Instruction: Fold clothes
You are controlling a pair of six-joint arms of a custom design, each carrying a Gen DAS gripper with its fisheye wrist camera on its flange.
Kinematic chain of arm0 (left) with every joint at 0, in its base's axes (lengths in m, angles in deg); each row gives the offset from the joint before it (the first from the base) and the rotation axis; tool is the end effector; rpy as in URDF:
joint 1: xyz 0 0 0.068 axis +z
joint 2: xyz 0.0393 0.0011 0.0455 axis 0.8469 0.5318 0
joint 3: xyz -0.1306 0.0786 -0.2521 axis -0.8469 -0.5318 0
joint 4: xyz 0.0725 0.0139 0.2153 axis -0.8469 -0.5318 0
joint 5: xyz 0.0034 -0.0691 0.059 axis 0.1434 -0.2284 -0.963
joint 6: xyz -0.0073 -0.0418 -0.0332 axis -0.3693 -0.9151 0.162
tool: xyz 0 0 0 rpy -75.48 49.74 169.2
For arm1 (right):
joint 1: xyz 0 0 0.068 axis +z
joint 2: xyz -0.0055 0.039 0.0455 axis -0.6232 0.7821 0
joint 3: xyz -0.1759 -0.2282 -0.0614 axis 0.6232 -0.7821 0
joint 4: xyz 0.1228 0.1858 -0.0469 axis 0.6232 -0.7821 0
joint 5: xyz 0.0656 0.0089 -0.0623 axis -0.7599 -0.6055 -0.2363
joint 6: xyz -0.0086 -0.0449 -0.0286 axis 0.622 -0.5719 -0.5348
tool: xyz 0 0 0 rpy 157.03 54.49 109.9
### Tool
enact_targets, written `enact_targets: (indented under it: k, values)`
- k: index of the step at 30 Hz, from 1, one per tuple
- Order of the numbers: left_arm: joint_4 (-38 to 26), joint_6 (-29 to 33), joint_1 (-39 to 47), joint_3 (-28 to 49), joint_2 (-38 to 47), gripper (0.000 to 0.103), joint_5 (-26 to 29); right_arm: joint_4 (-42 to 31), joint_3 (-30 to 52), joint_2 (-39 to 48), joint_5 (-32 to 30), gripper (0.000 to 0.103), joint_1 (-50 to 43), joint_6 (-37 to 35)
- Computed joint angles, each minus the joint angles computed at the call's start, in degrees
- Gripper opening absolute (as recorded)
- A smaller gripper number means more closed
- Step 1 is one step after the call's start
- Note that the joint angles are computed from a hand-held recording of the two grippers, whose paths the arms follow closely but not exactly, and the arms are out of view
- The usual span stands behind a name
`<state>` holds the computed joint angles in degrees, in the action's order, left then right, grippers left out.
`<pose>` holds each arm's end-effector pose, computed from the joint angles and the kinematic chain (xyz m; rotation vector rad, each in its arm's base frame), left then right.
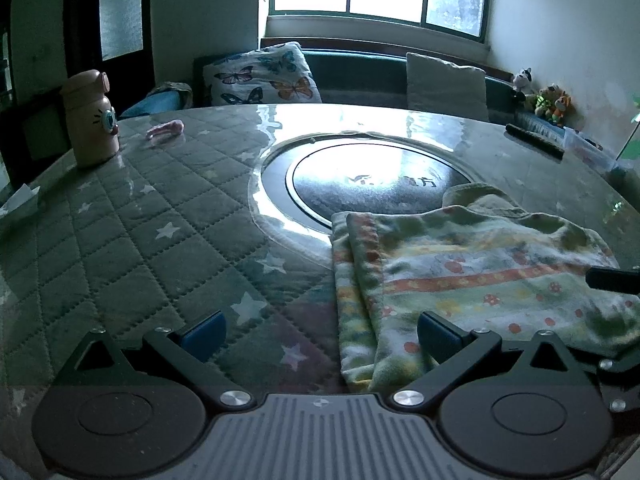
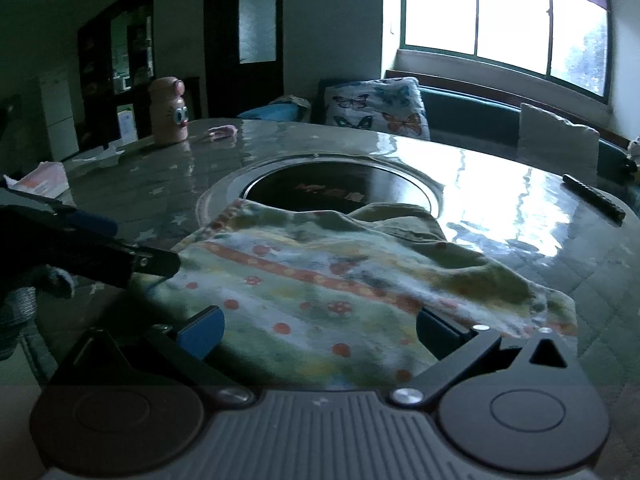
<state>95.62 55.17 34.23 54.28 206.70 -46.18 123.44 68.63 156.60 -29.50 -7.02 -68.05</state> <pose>0.3767 -0.1695 0.0025 0.5960 2.2255 -0.3220 0.2582 0.1393 -0.0015 0.0443 2.1921 -0.0275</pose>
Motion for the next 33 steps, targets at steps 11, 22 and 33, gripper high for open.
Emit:
enact_targets:
  k: [11,22,33]
  values:
    - [-1.03,0.25,0.60,1.41,0.87,0.103,-0.31,-3.36,1.55,-1.84,-1.75,0.097,2.15,-2.41]
    - [-2.61,0.14,1.98,2.79,1.59,0.103,1.00,-9.42,6.81,-3.32,-7.33,0.080,3.39,-9.77]
    - [-6.49,-4.47,3.99,5.60,-0.31,0.102,4.11,-18.28,15.32,-1.82,-6.16,0.059,5.90,-19.75]
